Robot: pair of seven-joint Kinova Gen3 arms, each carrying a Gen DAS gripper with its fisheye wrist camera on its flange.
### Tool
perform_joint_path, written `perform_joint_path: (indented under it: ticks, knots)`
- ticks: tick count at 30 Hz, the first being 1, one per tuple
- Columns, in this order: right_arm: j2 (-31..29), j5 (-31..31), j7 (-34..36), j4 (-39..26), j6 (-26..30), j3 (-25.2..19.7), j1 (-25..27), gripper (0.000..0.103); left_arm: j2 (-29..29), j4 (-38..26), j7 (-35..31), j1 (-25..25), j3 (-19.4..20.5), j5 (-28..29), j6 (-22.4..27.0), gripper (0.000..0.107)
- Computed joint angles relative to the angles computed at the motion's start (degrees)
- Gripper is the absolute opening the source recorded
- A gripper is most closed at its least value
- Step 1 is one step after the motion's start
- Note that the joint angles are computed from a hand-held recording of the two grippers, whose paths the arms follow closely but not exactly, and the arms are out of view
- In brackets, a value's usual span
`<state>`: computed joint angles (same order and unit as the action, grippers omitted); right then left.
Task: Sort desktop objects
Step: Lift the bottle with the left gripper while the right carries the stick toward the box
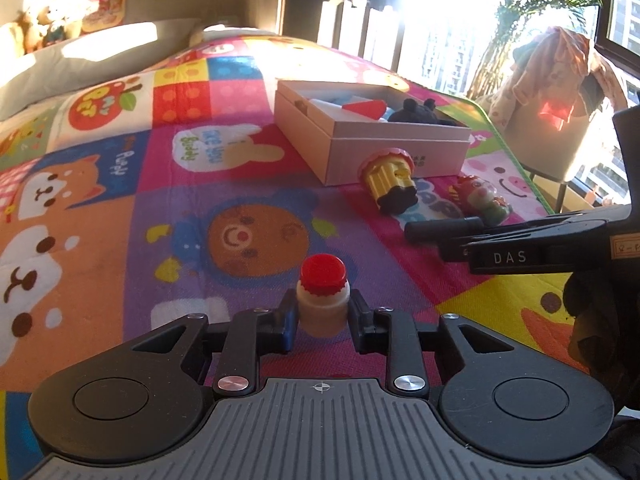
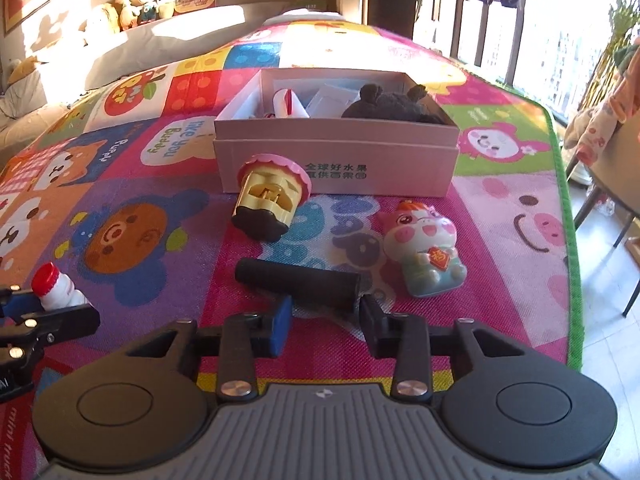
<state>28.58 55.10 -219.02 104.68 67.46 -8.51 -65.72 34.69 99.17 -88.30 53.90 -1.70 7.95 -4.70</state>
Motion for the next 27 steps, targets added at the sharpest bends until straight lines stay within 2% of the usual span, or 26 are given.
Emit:
perform_joint_path:
  ticks: [1, 2, 3, 5, 11, 12, 13, 14, 16, 20, 21, 22, 23, 25, 27]
  knots:
    - [0.0, -0.1, 0.0, -0.3, -0.2, 0.0, 0.2, 0.069, 0.2, -0.1, 0.0, 0.7, -0.8, 0.3, 0.0, 0.029]
    - [0.3, -0.1, -0.8, -0.9, 0.3, 0.2, -0.1, 0.088, 0.3, -0.1, 0.0, 2.1, -2.4, 0.8, -0.3, 0.029]
    - [0.9, 0.2, -1.6, -1.5, 0.9, 1.2, -1.2, 0.09, 0.6, -0.2, 0.0, 3.7, -4.4, 1.3, -0.5, 0.029]
    - [2.5, 0.6, -0.5, -3.7, 2.4, 0.6, -0.9, 0.09, 1.3, -0.6, -1.1, 6.0, -7.2, 3.0, -0.5, 0.03]
    - [5.2, -1.9, 0.8, -7.8, 1.9, 2.9, 0.7, 0.09, 1.4, 0.2, -1.2, 4.2, -5.2, 2.8, -2.1, 0.033]
    - [5.9, -2.1, 0.7, -8.5, 2.7, 3.4, 0.3, 0.09, 1.4, 0.3, -1.5, 4.1, -5.1, 2.9, -2.3, 0.035]
    - [6.1, -2.2, 0.6, -8.6, 2.8, 3.7, 0.3, 0.089, 1.3, 0.5, -1.7, 3.9, -4.8, 3.1, -2.7, 0.042]
    - [6.3, -2.2, 0.5, -8.7, 3.1, 3.9, 0.1, 0.085, 1.3, 0.6, -1.9, 3.7, -4.5, 3.3, -3.0, 0.046]
    - [6.3, -1.8, 0.7, -8.3, 3.6, 4.1, -0.5, 0.076, 1.4, 0.6, -2.5, 3.2, -3.9, 3.7, -3.2, 0.046]
    - [4.9, -1.1, 0.3, -5.9, 2.5, 3.5, -0.8, 0.076, 1.6, 0.1, -3.8, 3.7, -4.5, 4.4, -2.8, 0.043]
    - [4.2, -0.9, 0.2, -5.0, 2.0, 3.2, -0.8, 0.076, 1.6, 0.0, -4.3, 4.0, -4.8, 4.4, -2.6, 0.039]
    - [3.5, -0.6, 0.0, -3.9, 1.4, 2.9, -0.8, 0.076, 1.7, -0.3, -4.8, 4.0, -4.9, 4.1, -2.0, 0.031]
    - [2.4, 0.0, -0.1, -2.4, 0.4, 2.4, -0.8, 0.076, 1.6, -0.6, -5.4, 4.1, -4.9, 3.7, -1.4, 0.029]
    - [0.8, 0.8, -0.5, -0.1, 0.1, 1.6, -1.1, 0.076, 1.4, -1.1, -6.1, 3.3, -3.8, 2.5, -0.7, 0.029]
    - [-0.9, 1.1, -0.3, 1.9, 1.6, 0.5, -1.8, 0.076, 0.9, -1.7, -6.9, 0.6, -0.4, 0.2, -0.3, 0.029]
